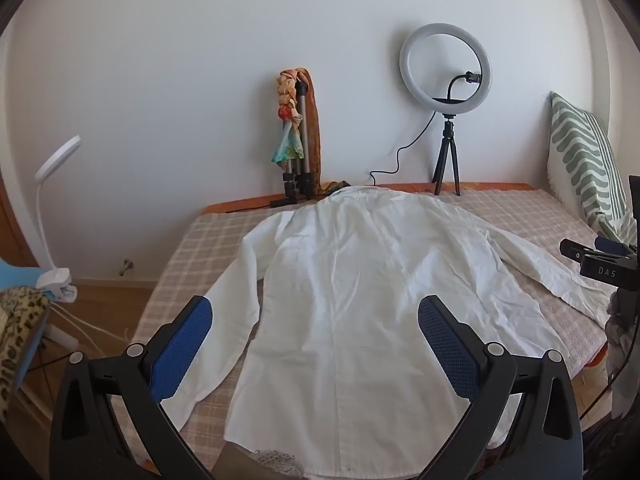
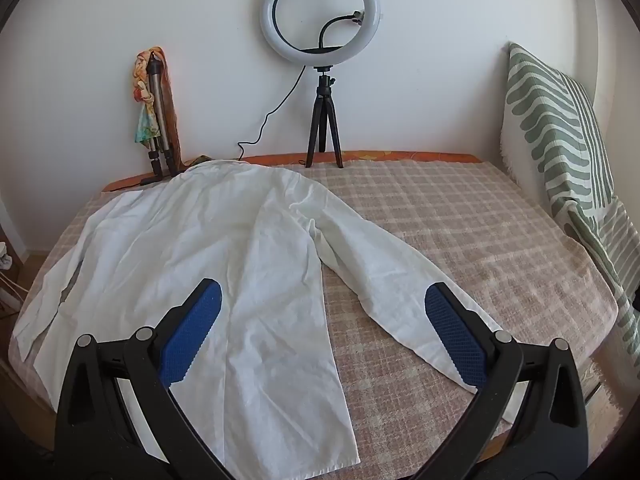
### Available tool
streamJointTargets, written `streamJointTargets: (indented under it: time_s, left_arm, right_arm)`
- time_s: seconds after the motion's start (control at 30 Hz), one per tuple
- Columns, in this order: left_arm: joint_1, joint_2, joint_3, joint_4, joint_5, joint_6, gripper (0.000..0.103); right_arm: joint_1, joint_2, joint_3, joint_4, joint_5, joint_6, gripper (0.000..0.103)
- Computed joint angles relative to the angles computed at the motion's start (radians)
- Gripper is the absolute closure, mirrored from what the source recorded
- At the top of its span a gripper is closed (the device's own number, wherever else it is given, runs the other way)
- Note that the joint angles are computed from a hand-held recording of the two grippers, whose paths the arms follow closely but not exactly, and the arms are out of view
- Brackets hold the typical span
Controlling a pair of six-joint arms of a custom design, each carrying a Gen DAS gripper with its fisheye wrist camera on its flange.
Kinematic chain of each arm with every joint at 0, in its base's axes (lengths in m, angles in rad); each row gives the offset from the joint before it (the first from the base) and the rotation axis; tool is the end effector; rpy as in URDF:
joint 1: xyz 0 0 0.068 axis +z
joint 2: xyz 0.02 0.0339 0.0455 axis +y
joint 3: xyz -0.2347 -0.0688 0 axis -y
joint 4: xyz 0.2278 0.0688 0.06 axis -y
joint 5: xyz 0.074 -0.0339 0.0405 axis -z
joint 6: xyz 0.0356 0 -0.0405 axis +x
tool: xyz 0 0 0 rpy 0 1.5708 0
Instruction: Fold small clothes
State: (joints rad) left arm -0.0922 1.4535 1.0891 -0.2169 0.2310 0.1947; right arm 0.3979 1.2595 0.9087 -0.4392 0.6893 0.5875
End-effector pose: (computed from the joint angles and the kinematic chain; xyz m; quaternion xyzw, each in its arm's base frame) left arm 0.3155 -0.0374 0.2618 0.1791 0.8574 -0.0771 0.4762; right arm 0.2430 0.0776 0.2429 0.2104 0.8543 -0.1059 0.4634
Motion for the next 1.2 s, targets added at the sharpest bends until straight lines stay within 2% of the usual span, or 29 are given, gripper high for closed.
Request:
streamJointTargets:
  time_s: [0.47,0.5,0.73,1.2]
  left_arm:
    - [0.02,0.024,0.059,-0.032,0.004,0.003,0.0]
    - [0.012,0.001,0.015,0.001,-0.005,-0.007,0.0]
    - [0.013,-0.007,0.002,0.011,-0.007,-0.005,0.0]
    - [0.013,0.006,0.023,0.002,-0.006,-0.01,0.0]
  right_arm:
    - [0.012,0.027,0.018,0.0,0.024,-0.001,0.0]
    - [0.011,0.037,0.019,0.008,0.023,-0.002,0.0]
    - [0.021,0.018,0.01,-0.005,0.036,-0.006,0.0]
    - [0.018,0.018,0.013,-0.005,0.03,-0.013,0.0]
